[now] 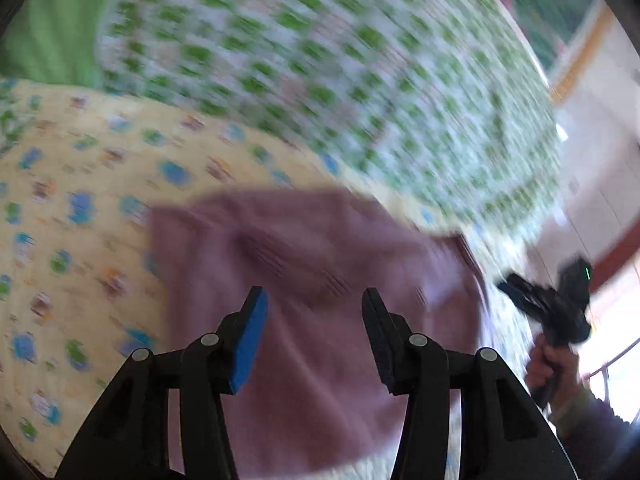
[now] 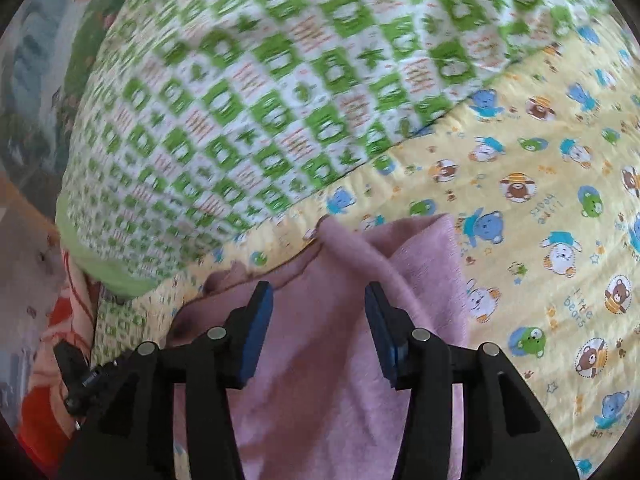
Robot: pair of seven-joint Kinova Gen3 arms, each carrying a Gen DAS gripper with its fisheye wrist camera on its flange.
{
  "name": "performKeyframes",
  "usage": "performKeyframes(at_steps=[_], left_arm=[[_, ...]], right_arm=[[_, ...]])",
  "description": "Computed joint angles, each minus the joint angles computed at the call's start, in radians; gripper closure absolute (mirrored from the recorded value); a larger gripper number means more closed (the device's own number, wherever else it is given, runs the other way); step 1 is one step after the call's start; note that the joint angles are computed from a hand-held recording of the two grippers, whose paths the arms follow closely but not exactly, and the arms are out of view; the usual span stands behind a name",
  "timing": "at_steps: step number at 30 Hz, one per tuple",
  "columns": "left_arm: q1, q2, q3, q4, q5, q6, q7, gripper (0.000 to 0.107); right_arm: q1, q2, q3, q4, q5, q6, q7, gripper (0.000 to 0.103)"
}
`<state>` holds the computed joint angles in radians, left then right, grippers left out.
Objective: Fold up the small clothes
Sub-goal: 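Open both grippers and press the folded sweater flat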
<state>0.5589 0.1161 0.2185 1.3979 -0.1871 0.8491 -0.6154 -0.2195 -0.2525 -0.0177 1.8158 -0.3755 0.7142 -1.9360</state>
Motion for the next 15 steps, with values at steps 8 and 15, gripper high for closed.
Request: performKeyframes(at_steps=[8,15], left_arm=[[0.074,0.221,0.011,-0.129,0.127,0.076,-0.198,0.060],[0.041,0.294,-0.050,-0.256,0.145,0.116,-0.291,0.063]], right_arm=[[-0.310,0.168,-0.016,-0.106,0.066,0.178,0.325,0.058],[-0.136,0.295,-0.117,-0.141,0.038,0.119,0.383,0.058]])
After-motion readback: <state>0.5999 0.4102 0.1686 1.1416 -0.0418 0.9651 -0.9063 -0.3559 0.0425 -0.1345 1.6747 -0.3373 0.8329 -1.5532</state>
